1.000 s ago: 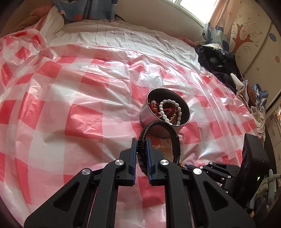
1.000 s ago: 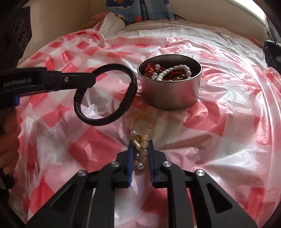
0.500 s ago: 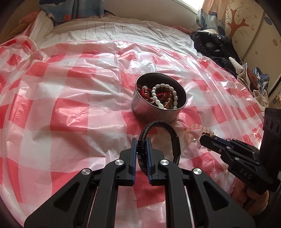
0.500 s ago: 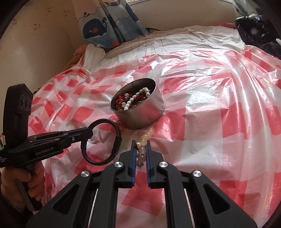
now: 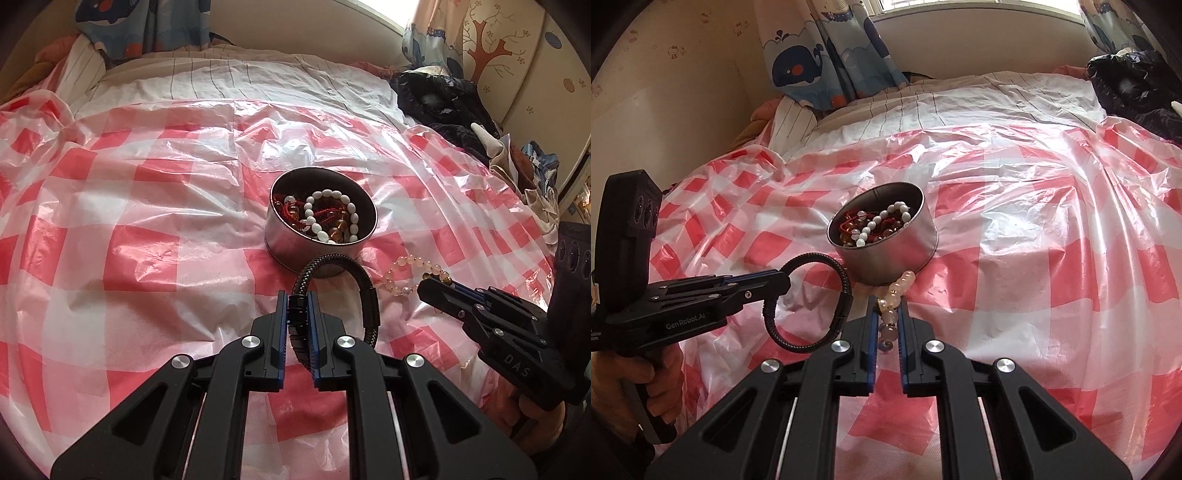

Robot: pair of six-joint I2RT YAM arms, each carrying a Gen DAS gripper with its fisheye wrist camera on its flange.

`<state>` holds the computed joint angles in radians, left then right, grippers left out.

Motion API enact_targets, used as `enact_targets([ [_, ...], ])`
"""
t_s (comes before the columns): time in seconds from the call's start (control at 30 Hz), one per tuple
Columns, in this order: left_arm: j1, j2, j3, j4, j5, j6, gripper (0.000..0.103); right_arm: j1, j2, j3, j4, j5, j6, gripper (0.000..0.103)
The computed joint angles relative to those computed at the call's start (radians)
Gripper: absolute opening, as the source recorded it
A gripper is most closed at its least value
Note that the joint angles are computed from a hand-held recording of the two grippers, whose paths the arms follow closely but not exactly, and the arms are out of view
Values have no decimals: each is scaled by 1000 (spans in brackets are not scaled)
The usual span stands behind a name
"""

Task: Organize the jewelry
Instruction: 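Grip the black leather bracelet with the left tool while the right grips the pearl bracelet, then lower both held bracelets into the silver tin and open both tools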

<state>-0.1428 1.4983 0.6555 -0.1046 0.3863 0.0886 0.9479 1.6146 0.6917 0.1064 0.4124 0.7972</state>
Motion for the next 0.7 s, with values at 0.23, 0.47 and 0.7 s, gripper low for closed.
enact_targets([
  [0.23,-7,-36,40,-24,14,-20,9,-17,-61,-18,48,-13,-33,10],
  [0.47,-24,5,102,-21,-5,-47,9,-48,-68,29,44,-35,-89,10],
  [0.7,-49,137,250,-23,14,-94,9,-113,-20,173,8,-63,-227,10],
])
